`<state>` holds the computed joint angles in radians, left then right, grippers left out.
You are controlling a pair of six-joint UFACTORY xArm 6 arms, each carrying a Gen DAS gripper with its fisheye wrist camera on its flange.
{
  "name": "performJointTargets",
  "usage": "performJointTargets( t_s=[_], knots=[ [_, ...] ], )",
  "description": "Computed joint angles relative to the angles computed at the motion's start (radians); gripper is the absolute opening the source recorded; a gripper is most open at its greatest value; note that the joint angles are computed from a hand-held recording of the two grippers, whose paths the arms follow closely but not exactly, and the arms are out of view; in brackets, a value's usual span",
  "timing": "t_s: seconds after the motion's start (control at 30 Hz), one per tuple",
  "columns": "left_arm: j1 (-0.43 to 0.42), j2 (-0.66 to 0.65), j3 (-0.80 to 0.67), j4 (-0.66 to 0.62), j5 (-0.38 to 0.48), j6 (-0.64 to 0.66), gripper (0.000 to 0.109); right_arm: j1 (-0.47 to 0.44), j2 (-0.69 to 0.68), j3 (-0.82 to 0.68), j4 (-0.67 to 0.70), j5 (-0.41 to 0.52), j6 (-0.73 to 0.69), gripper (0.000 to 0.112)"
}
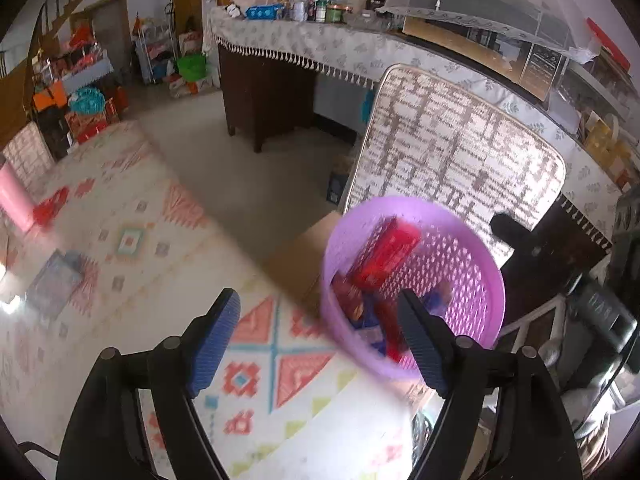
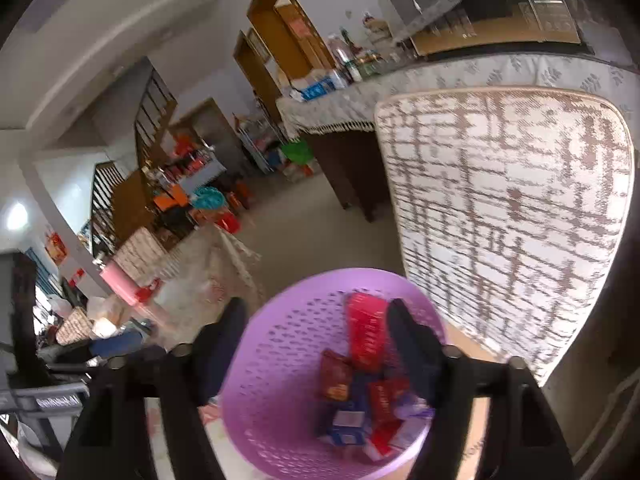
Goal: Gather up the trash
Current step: 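Open both tools over the wastebasket to drop the two bags, then grasp the long grey wrapped box with the left tool while the right grasps the blue WHI band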
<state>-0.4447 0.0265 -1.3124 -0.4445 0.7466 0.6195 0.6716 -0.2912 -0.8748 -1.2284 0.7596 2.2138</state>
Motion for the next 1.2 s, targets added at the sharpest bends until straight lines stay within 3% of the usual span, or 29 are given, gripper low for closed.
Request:
performJointTargets(
  t_s=[0.2,0.47,0.57,0.7,0.87,1.07,1.13,1.2],
  knots=[
    [0.113,-0.055,0.074,-0.004,-0.033,0.062,0.079,0.010,0.103,-0.090,-0.076,-0.137,0.080,0.084],
    [0.303,0.080,-0.063,0.036,-0.044,0.019,0.079,-0.030,0.442,-0.371,-0.129,-0.496,0.177,0.084],
    [0.337,0.184,-0.181,0.117,-0.067,-0.007,0.079,-0.017,0.560,-0.482,-0.087,-0.516,0.119,0.084],
    [0.364,0.358,-0.410,0.185,-0.020,-0.026,0.079,-0.019,0.674,-0.594,0.017,-0.572,0.008,0.084],
    [0.376,0.586,-0.746,0.193,0.125,-0.018,0.079,-0.008,0.711,-0.636,0.110,-0.538,-0.107,0.084],
    [0.378,0.864,-1.192,0.182,0.407,-0.030,0.079,-0.017,0.723,-0.642,0.158,-0.533,-0.136,0.084],
    [0.375,0.865,-1.179,0.183,0.418,-0.043,0.079,-0.020,0.729,-0.642,0.196,-0.542,-0.170,0.084],
    [0.363,0.804,-1.054,0.239,0.347,-0.088,0.068,-0.020,0.731,-0.643,0.229,-0.537,-0.201,0.084]
  ],
)
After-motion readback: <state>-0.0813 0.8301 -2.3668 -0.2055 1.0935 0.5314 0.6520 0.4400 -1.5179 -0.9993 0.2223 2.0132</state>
